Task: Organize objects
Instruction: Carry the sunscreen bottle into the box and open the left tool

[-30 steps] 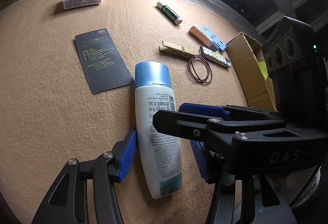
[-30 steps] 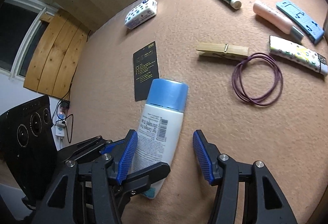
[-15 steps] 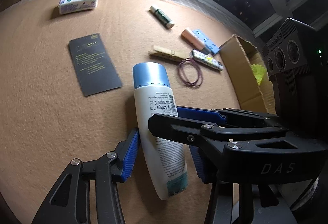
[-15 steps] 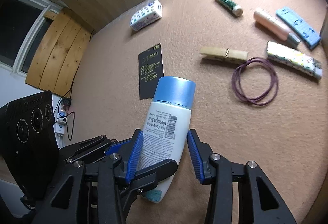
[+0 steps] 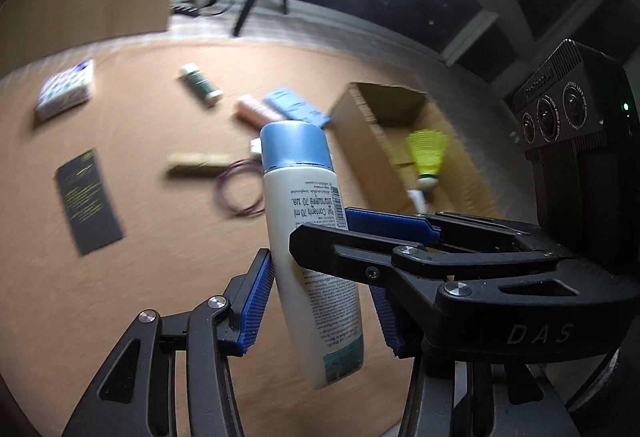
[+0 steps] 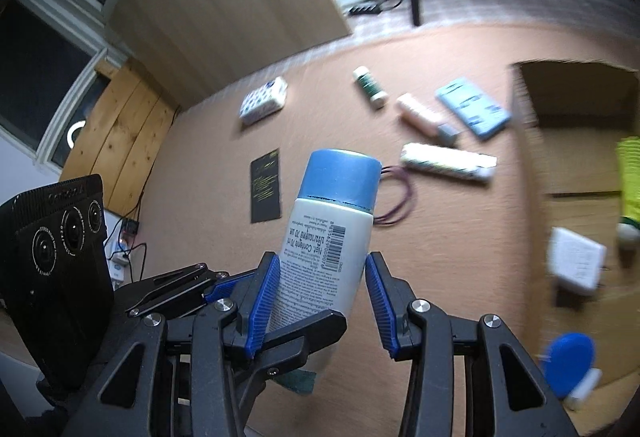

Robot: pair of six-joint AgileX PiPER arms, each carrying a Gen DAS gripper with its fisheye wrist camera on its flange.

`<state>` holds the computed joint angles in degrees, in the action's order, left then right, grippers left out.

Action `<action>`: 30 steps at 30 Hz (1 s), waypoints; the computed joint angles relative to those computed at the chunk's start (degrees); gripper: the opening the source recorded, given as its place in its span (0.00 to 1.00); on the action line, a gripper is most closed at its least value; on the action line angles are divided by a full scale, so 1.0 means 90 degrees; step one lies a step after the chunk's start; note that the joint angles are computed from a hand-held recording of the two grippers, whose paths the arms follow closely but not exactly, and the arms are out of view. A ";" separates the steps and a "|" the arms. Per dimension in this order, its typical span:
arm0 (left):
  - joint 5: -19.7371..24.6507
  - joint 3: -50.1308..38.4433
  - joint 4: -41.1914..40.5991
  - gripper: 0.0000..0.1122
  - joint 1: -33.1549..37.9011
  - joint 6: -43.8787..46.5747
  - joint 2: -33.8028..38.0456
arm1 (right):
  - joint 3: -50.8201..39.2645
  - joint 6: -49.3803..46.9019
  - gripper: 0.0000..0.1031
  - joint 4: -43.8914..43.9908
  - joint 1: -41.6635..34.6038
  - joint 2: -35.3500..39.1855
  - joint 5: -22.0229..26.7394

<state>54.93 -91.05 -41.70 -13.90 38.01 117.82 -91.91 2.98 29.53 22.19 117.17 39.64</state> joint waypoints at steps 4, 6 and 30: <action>0.0002 -0.0254 -0.0003 0.45 -0.0496 -0.0202 0.0043 | 0.0704 -0.0085 0.40 -0.0122 -0.0298 -0.0567 -0.0219; 0.0004 -0.0418 0.0018 0.45 -0.0752 -0.0307 0.0109 | 0.1058 -0.0203 0.40 -0.0051 -0.0490 -0.0816 -0.0330; -0.0010 -0.2349 0.0843 0.60 -0.2576 -0.1667 0.1196 | 0.2914 -0.1021 0.49 0.0169 -0.2163 -0.2014 -0.0834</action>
<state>54.84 -112.19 -34.11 -37.09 23.00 128.59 -65.69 -6.21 31.06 2.72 99.04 32.13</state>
